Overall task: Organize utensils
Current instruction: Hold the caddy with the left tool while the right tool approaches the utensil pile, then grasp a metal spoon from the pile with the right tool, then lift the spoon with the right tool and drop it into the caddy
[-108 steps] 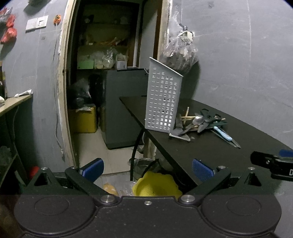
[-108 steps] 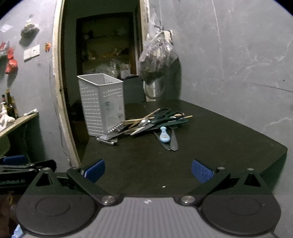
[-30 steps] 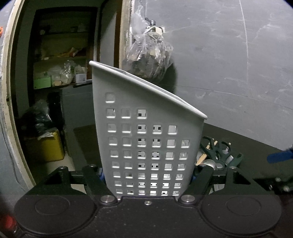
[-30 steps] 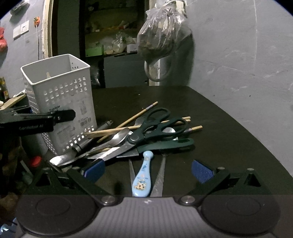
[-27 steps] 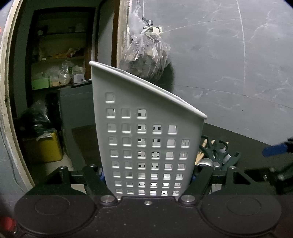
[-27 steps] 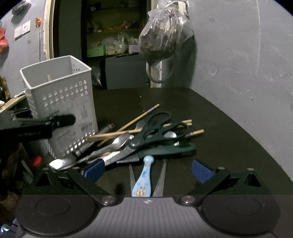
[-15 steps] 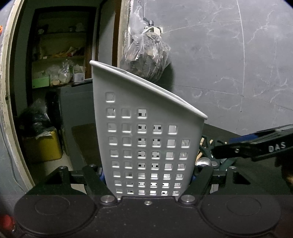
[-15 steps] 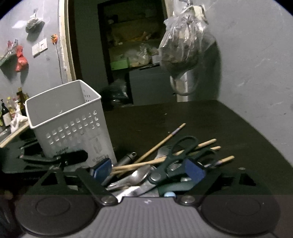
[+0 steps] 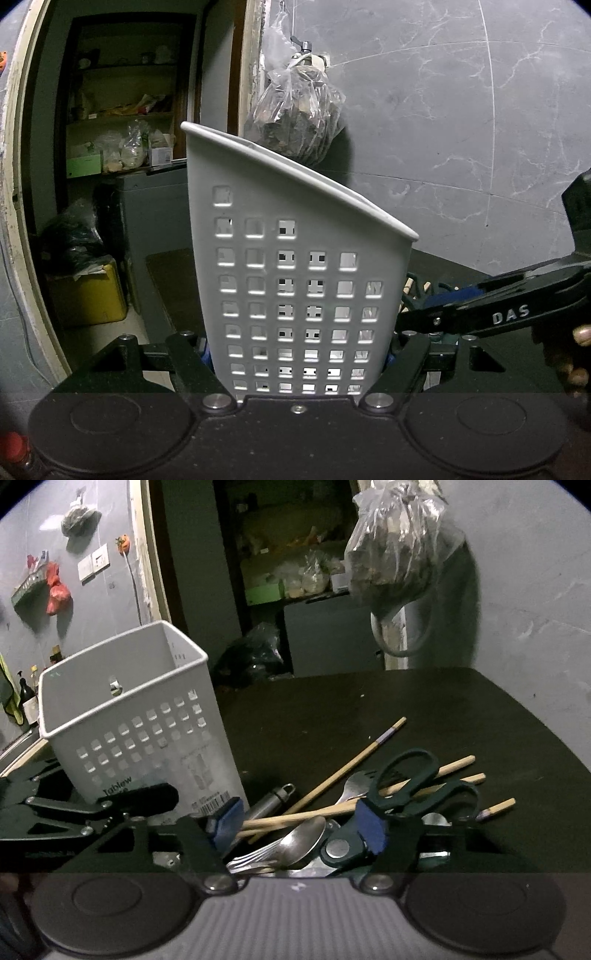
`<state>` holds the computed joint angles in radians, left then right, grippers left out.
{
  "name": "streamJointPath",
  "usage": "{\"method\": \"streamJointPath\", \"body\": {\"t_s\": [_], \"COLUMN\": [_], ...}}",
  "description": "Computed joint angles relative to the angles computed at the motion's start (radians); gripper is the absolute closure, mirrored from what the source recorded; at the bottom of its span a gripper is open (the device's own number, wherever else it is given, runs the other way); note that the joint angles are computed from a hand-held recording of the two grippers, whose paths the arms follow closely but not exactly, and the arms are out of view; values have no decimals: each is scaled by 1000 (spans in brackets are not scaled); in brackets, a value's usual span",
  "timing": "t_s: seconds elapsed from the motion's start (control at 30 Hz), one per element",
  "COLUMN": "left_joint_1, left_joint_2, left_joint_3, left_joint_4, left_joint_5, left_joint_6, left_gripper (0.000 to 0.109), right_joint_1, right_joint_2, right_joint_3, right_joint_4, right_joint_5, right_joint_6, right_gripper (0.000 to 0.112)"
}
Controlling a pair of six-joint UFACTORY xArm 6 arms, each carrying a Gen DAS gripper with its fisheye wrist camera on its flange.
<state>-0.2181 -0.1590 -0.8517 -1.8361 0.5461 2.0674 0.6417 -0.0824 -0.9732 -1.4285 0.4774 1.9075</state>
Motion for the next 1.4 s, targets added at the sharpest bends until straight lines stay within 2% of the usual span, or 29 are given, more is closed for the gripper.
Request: {"method": "streamJointPath", "body": {"t_s": [0.1,0.17,0.23,0.33,0.43,0.5,0.6,0.63,0.67,0.73,0.87,1.03,1.13,1.23,1.3,1.4], "left_joint_1": [-1,0,0,0,1,0,0,0,1,0,1,1,0,-2,-2,-2], "left_joint_2": [0,0,0,0,0,0,0,0,-1,0,-1,-1,0,1,1,1], "left_joint_3": [0,0,0,0,0,1,0,0,1,1,1,2,0,-1,-1,-1], "left_joint_4": [-1,-2,-1,0,-1,0,-2,-2,-2,0,-1,-1,1,-1,-1,-2], "left_joint_5": [-3,-1,-1,-1,0,0,0,0,0,0,0,1,-1,-2,-2,-3], "left_joint_6": [1,1,1,1,2,1,2,2,2,1,2,1,0,1,1,3], "left_gripper": [33,33,33,33,33,33,33,33,33,33,33,33,33,33,33,33], "right_joint_1": [-7,3,7,0,-25,-27,-21,-24,-23,-22,-55,-97,-82,-25,52,211], "right_joint_2": [15,19,23,24,35,49,43,40,38,35,13,-31,-79,-134,-163,-149], "right_joint_3": [-8,-10,-15,-17,-19,-23,-16,-12,-10,-4,28,65,95,126,140,124], "right_joint_4": [25,28,41,69,173,246,228,221,214,198,126,-61,-187,-254,-264,-272], "right_joint_5": [-15,11,31,14,-45,-50,-45,-51,-47,-44,-106,-168,-117,-5,138,433], "right_joint_6": [-25,-16,-28,-67,-154,-224,-202,-187,-173,-138,10,311,473,533,495,320], "right_gripper": [57,72,73,73,73,72,72,73,83,93,102,110,111,111,111,111]}}
